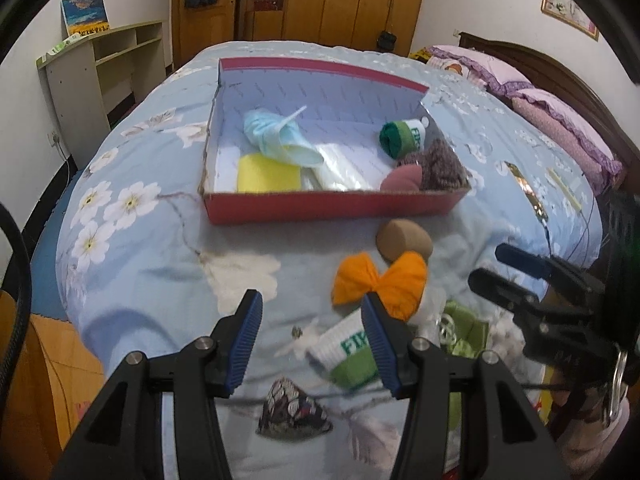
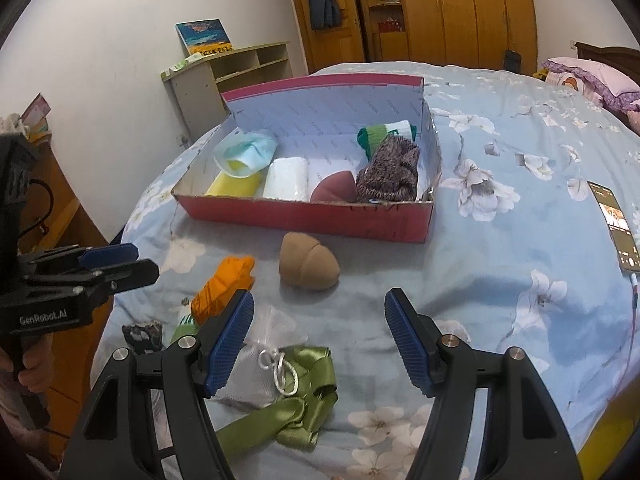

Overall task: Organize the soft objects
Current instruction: 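Withdraw both tools from the box toward the remaining items, then grasp the black patterned cloth with the left tool while the right tool grasps the tan egg sponge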

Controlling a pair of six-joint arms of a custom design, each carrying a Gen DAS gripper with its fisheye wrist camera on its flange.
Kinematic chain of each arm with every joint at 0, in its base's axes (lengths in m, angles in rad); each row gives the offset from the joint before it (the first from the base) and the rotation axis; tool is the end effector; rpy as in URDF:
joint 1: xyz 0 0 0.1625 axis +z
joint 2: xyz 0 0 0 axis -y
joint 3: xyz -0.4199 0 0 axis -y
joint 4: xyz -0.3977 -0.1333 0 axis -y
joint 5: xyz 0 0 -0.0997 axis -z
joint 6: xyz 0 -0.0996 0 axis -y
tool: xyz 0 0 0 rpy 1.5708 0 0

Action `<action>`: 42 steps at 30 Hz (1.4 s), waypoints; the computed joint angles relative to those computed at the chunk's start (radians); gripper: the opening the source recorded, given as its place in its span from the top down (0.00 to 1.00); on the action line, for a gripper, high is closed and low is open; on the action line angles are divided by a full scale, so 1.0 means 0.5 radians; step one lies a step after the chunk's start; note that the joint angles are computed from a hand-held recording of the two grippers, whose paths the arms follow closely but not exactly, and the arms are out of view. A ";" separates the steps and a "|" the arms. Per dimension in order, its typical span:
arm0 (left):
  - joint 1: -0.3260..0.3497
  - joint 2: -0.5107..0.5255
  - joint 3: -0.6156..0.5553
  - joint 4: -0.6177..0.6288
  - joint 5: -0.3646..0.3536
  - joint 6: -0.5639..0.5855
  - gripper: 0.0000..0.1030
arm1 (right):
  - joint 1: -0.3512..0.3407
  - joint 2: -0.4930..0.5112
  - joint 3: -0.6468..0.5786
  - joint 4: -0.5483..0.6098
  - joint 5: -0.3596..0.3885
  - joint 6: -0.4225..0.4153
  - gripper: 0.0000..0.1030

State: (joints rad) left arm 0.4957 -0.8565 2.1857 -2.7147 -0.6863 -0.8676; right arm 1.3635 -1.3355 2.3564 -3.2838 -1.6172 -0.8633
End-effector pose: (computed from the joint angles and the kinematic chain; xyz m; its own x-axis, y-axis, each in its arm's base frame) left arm -0.3016 -0.4022 0.0132 -0.7733 0.0477 -0.6322 0.4248 0.7792 -0.4608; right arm 0.0341 -0.4629 0.2188 -0.7518 -0.4201 0.5082 -0.6353 0.6679 -0.3876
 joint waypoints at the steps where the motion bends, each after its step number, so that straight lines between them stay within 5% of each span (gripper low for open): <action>1: -0.008 -0.005 0.010 0.011 -0.009 -0.010 0.47 | 0.000 -0.003 0.008 -0.001 -0.001 -0.005 0.32; 13: -0.109 -0.040 0.153 0.117 -0.102 -0.216 0.47 | -0.004 -0.015 0.079 -0.028 -0.014 -0.036 0.32; 42: 0.040 0.082 0.250 -0.169 -0.269 -0.292 0.48 | 0.005 0.061 0.076 -0.014 -0.095 -0.041 0.32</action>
State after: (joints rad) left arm 0.5159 -0.8157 2.3108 -2.7992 -0.8208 -1.0135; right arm 1.3658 -1.3048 2.3946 -3.2908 -1.6649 -0.8836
